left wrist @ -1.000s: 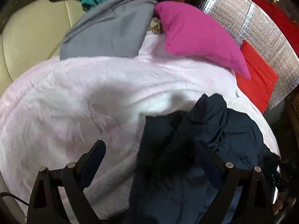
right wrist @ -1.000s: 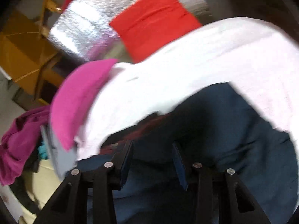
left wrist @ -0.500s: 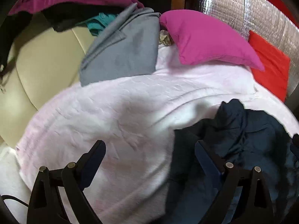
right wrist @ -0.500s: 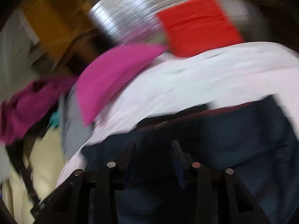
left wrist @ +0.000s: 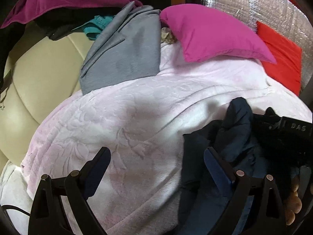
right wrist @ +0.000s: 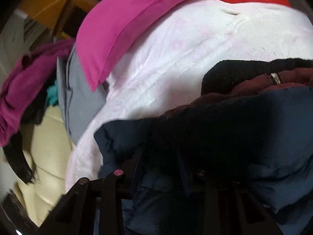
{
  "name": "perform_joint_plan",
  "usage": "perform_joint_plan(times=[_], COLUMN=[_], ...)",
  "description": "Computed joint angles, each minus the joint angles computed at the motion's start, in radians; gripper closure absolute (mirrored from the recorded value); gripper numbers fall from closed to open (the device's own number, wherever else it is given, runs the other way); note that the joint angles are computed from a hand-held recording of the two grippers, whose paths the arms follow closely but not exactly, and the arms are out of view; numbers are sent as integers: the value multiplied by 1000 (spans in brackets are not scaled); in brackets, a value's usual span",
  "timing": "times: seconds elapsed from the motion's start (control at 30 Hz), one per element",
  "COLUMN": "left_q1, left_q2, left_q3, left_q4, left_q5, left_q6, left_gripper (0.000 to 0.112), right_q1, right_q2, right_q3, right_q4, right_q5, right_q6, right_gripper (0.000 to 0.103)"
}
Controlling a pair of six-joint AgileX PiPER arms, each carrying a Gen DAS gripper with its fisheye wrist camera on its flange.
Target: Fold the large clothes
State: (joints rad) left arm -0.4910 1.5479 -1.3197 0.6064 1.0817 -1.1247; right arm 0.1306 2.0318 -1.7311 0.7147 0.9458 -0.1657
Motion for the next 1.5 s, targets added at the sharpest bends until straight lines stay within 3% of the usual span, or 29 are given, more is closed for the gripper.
perform_joint_plan(times=[0.13, 0.3, 0.4, 0.53, 0.63, 0.77, 0.87, 1.07, 1.2, 1.3, 1.4, 1.43, 1.47, 1.5], left_q1=[-16, -50, -58, -54, -36, -54, -81, -27, 54, 91, 101, 107, 108, 107], left_q2=[-21, -50, -21, 69, 115, 76, 12, -77, -121, -135, -110, -107, -104, -103], left_q3=[9, 22, -11, -81, -95, -84, -52, 23, 89, 131, 136, 150, 158, 163], left_q4=[-4, 8, -15, -53, -106, -99, -94, -272, -436, -513, -532, -542, -540, -529], left_q5=[-36, -86, -54, 47, 64, 83, 64, -44, -106, -148, -141, -162, -179, -187], left_q6=[6, -25, -1, 58, 121, 126, 125, 290, 356, 381, 377, 379, 378, 375], left_gripper=[16, 16, 16, 16, 16, 16, 16, 16, 16, 16, 16, 16, 16, 16], right_q1=[-67, -247, -350, -448, -509, -615, -725, -925, -937, -977, -935, -933, -919, -901], right_q2=[-108, -310, -363, -347, -267, -361, -439, -464, -418, -374, -372, -380, -390, -403], right_q3=[125, 286, 316, 318, 300, 421, 487, 491, 500, 491, 514, 533, 538, 539], right_q4=[111, 85, 0, -135, -147, 52, 159, 188, 147, 134, 99, 100, 95, 88], right_q5=[-37, -96, -129, -148, -66, -37, 40, 197, 203, 270, 211, 199, 186, 185], right_q6=[-124, -222, -201, -144, -146, -369, -485, -538, -518, -554, -531, -538, -530, -538], right_gripper=[64, 56, 56, 56, 54, 52, 35, 22, 22, 22, 22, 24, 40, 49])
